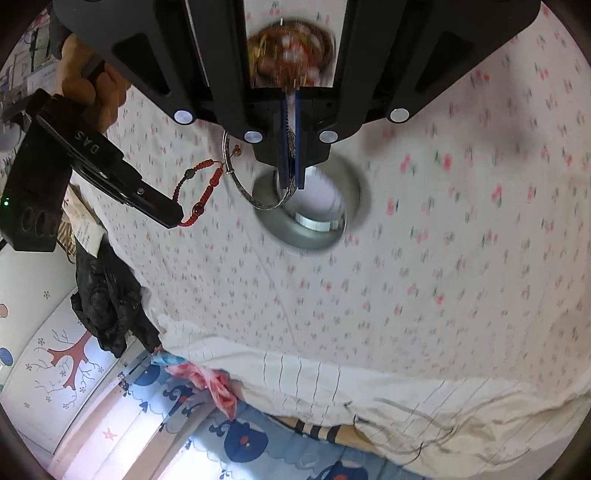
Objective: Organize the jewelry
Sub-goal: 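Carry both pieces over the silver tin and open both tools to drop them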
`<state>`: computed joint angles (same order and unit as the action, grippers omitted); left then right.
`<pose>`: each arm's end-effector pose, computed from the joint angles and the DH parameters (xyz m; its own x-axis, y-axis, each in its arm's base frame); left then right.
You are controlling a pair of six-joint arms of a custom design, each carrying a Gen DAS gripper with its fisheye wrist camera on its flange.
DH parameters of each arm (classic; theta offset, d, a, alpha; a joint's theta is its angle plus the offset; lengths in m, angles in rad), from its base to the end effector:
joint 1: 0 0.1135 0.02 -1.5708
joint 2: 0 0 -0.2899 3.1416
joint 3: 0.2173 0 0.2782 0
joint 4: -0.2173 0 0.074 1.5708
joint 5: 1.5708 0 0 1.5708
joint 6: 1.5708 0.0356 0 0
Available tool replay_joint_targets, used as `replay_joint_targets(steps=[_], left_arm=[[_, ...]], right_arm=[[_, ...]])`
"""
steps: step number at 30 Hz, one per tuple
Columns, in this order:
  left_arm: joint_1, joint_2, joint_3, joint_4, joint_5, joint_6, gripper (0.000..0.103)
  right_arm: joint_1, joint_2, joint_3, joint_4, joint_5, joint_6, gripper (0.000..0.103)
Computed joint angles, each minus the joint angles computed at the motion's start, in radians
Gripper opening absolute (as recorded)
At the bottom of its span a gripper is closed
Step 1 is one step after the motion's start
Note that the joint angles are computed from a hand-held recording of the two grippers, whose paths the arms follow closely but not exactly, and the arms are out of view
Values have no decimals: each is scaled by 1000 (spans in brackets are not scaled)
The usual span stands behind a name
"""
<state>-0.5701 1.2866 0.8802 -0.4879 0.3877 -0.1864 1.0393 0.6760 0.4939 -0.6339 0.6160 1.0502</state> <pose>0.2275 -0.1619 0.2561 -0.7746 0.2928 -0.5606 0.5652 0.7183 -0.4057 0.0899 0.1124 0.2296 -0.6200 0.3426 -0.7059 0.0701 0.9202 0.3850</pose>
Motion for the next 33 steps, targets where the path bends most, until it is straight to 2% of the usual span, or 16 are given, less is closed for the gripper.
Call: replay_joint_targets(steps=[4,10,14,17,24,27,28,29,30,31,32,33], left_arm=[[-33,95,77,38,-53,-8,2],[-85,230,117,97,-140,-9,2],[-110,298,134,91,-195,26,3],[-128,301,135,85,-266,42,3],[-89,198,91,84,-301,43,3],[-72,175,70,76,-326,45,6],[-68,170,64,74,-336,42,12],[-68,165,58,75,-350,36,24],[-68,157,50,79,-365,30,33],[-70,145,39,88,-377,29,48],[-78,124,20,103,-406,26,56],[-85,113,10,109,-427,26,57]], right_arm=[[-163,-47,-22,76,-84,-114,8],[-291,-49,-58,155,-190,-177,8],[-336,-5,-68,219,-237,-203,8],[-336,44,-71,264,-254,-212,8],[-335,136,-88,376,-311,-207,8],[-340,172,-110,469,-379,-188,8],[-332,210,-100,474,-382,-186,8],[-328,259,-76,454,-379,-187,13],[-318,309,-53,425,-364,-183,35],[-299,335,-42,404,-330,-168,45],[-284,340,-38,390,-298,-158,48],[-277,340,-31,373,-282,-156,48]])
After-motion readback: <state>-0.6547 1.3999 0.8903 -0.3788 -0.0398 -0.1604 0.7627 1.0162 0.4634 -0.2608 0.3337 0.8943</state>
